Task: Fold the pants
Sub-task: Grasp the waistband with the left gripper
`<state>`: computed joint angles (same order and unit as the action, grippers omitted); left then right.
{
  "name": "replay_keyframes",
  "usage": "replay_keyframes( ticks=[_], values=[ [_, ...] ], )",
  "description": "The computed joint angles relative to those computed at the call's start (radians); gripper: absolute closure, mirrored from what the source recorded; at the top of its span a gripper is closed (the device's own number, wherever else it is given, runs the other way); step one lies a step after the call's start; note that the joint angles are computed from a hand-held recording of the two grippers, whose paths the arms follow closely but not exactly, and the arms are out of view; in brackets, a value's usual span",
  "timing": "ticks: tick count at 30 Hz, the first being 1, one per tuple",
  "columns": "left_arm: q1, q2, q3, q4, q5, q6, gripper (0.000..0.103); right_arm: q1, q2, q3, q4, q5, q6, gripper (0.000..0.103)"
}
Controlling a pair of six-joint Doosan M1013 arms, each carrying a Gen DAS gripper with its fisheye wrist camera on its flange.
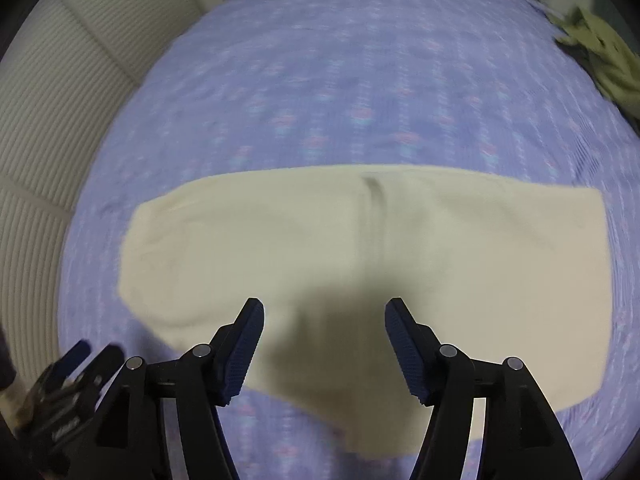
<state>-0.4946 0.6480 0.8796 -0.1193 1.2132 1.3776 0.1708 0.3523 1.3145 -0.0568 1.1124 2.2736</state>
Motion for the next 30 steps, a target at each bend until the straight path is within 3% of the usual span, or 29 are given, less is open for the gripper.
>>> replay_keyframes(
  ticks=[6,10,13,18,20,22,28,30],
  values=[
    [0.082,0.037,0.005,-0.18,-0.018,0.004,0.001,0.053,0.086,-0.134,-0.028,0.061,-0.059,0.039],
    [0.123,0.057,0.028,-0.359,-0.049,-0.016,0.005,0.062,0.129,-0.188,-0.023,0.113,-0.088,0.039],
    [0.138,0.074,0.037,-0.463,-0.068,-0.006,0.01,0.066,0.135,-0.197,-0.007,0.121,-0.085,0.039],
    [0.152,0.118,0.021,-0.517,-0.055,-0.074,0.016,0.073,0.138,-0.197,-0.002,0.132,-0.073,0.039],
    [0.156,0.13,0.017,-0.547,-0.054,-0.105,0.029,0.075,0.142,-0.199,-0.01,0.14,-0.075,0.039],
    [0.158,0.132,0.005,-0.597,-0.058,-0.068,0.041,0.075,0.139,-0.193,-0.013,0.144,-0.08,0.039],
    [0.161,0.097,0.028,-0.783,-0.094,0.201,0.045,0.068,0.111,-0.152,-0.02,0.125,-0.062,0.039],
    [0.151,0.107,0.01,-0.754,-0.088,0.219,0.043,0.062,0.098,-0.132,-0.022,0.116,-0.045,0.039]
  ],
)
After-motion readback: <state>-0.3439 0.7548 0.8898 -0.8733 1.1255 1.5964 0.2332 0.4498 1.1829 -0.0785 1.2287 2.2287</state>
